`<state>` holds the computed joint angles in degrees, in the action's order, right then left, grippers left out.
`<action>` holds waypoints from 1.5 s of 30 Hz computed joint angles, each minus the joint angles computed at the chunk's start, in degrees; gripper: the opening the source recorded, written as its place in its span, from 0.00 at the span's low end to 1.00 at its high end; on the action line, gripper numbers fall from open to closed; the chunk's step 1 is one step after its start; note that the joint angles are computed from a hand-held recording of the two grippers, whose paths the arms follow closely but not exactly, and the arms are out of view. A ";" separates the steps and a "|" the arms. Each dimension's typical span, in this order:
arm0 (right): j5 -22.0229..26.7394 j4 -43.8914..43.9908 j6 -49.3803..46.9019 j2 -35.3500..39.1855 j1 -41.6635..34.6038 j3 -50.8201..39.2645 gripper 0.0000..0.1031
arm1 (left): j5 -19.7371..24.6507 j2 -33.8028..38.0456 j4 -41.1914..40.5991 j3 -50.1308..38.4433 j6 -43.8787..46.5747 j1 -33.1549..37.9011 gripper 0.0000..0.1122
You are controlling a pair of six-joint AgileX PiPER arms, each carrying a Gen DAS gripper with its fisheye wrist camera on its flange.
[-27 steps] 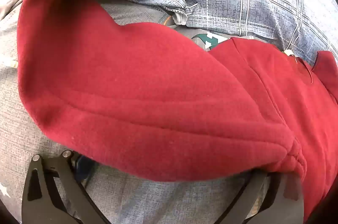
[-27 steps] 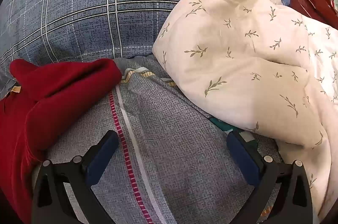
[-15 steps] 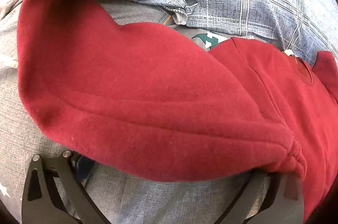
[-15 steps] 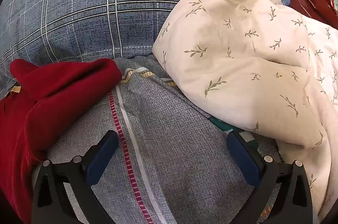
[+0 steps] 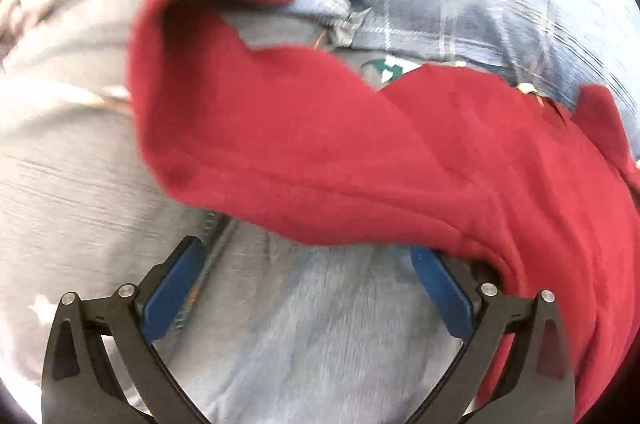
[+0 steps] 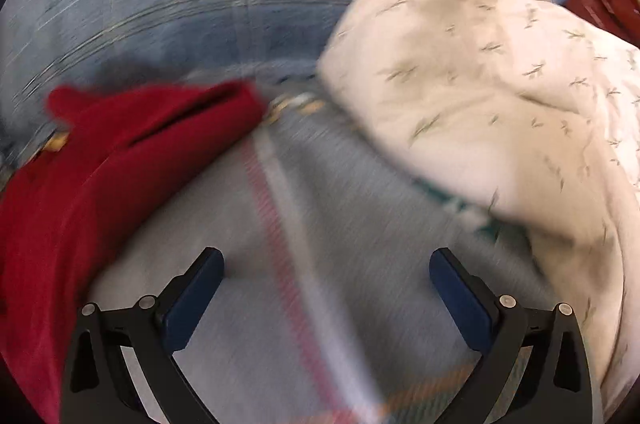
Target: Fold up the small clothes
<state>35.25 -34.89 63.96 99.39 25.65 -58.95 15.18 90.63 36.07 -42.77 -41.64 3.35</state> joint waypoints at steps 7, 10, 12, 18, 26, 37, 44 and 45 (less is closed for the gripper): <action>-2.65 11.05 -1.79 -7.61 9.14 2.03 1.00 | 2.63 -10.89 -8.19 2.72 9.35 -3.76 0.92; -0.05 8.58 2.37 -7.80 14.67 -2.11 1.00 | 3.96 -13.45 -12.84 2.49 13.50 -5.35 0.92; 3.45 4.50 6.46 -6.55 18.77 -5.55 1.00 | 5.09 -14.70 -12.88 1.89 13.25 -7.32 0.92; 16.04 -1.82 8.14 1.54 25.52 -19.25 1.00 | 7.37 -16.28 -9.34 0.78 8.75 -13.78 0.92; 21.44 -5.02 8.75 8.00 28.91 -28.09 1.00 | 7.96 -16.21 -4.40 0.63 1.29 -19.71 0.92; 24.48 -5.37 6.14 13.43 30.14 -34.30 1.00 | 7.59 -13.52 -2.92 0.20 -1.31 -20.58 0.92; 25.16 -3.39 3.61 15.50 29.44 -34.96 1.00 | 6.20 -11.65 -4.01 0.30 -0.18 -19.62 0.92; 25.02 -3.09 3.44 15.61 29.25 -34.91 1.00 | 6.03 -11.28 -4.72 0.19 0.43 -19.41 0.92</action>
